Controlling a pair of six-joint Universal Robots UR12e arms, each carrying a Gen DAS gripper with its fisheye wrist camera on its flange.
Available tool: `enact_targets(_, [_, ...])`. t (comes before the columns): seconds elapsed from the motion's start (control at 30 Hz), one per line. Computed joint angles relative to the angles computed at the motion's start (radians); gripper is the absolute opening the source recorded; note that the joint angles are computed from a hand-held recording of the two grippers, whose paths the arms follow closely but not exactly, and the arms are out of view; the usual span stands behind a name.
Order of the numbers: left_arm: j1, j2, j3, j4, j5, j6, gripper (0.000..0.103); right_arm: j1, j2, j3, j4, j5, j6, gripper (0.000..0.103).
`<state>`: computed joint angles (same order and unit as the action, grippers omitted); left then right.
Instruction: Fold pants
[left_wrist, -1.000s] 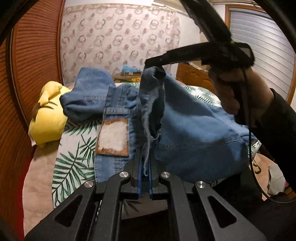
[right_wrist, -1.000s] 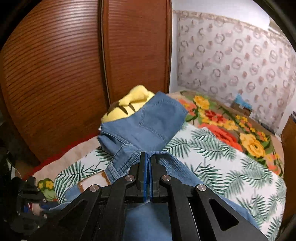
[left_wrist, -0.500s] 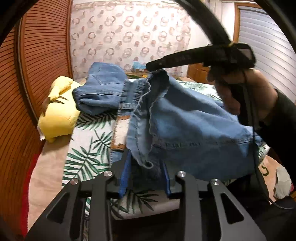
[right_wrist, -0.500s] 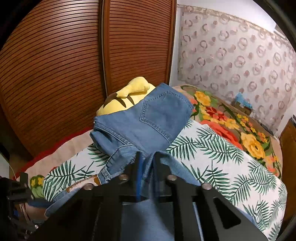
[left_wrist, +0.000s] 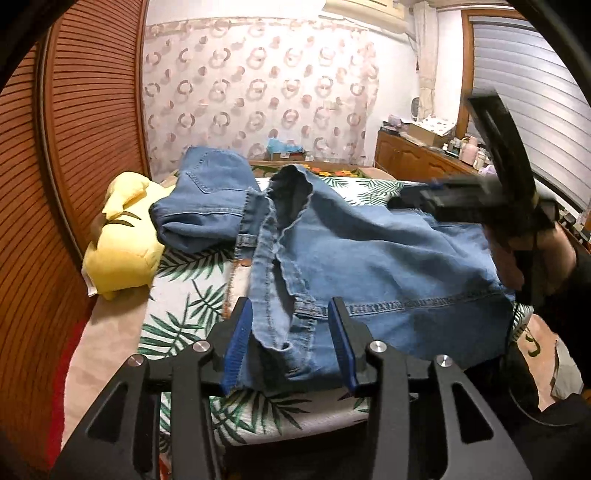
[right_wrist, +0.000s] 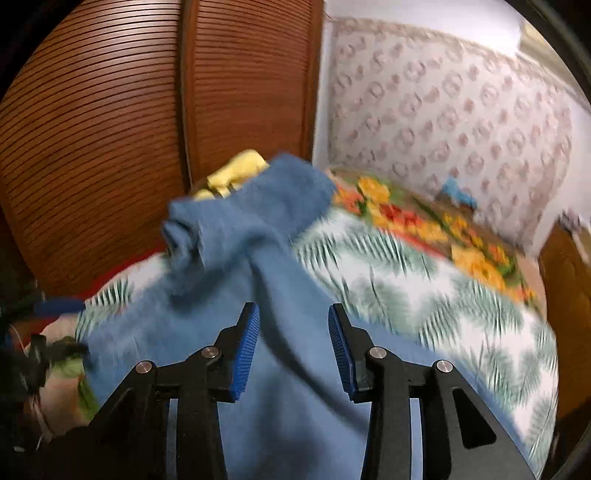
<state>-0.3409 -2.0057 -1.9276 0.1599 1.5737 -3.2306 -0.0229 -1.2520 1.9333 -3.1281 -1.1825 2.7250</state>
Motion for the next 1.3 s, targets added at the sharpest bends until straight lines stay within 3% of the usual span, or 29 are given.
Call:
enact_targets(0.13, [-0.003, -0.013, 0.016, -0.013, -0.025, 0.007, 0.043, -0.035, -0.002, 0.047, -0.01, -0.049, 0.012, 0.04])
enact_targets(0.23, [-0.005, -0.022, 0.031, -0.035, -0.05, 0.006, 0.032, -0.048, 0.008, 0.053, 0.003, -0.072, 0.05, 0.04])
enact_targets(0.33, [-0.007, -0.03, 0.04, -0.052, -0.066, 0.003, 0.029, -0.051, 0.02, 0.048, 0.005, -0.083, 0.062, 0.04])
enact_targets(0.53, [-0.019, -0.046, 0.07, -0.136, 0.015, -0.006, 0.029, -0.044, 0.038, 0.039, 0.025, -0.091, 0.054, 0.04])
enact_targets(0.67, [-0.016, -0.056, 0.082, -0.173, 0.009, -0.015, 0.03, -0.054, 0.046, 0.039, 0.016, -0.063, 0.062, 0.041])
enact_targets(0.9, [-0.019, -0.067, 0.088, -0.146, -0.021, 0.005, 0.03, -0.052, 0.051, 0.045, -0.008, -0.075, 0.061, 0.041])
enact_targets(0.97, [-0.021, -0.07, 0.09, -0.142, -0.023, 0.012, 0.019, -0.053, 0.047, 0.05, -0.01, -0.07, 0.064, 0.041])
enact_targets(1.07, [-0.025, -0.064, 0.08, -0.108, -0.008, 0.015, 0.018, -0.053, 0.044, 0.053, -0.01, -0.068, 0.068, 0.041])
enact_targets(1.3, [-0.009, -0.014, 0.025, -0.028, -0.049, -0.039, 0.018, -0.056, 0.032, 0.073, -0.03, -0.092, 0.106, 0.041])
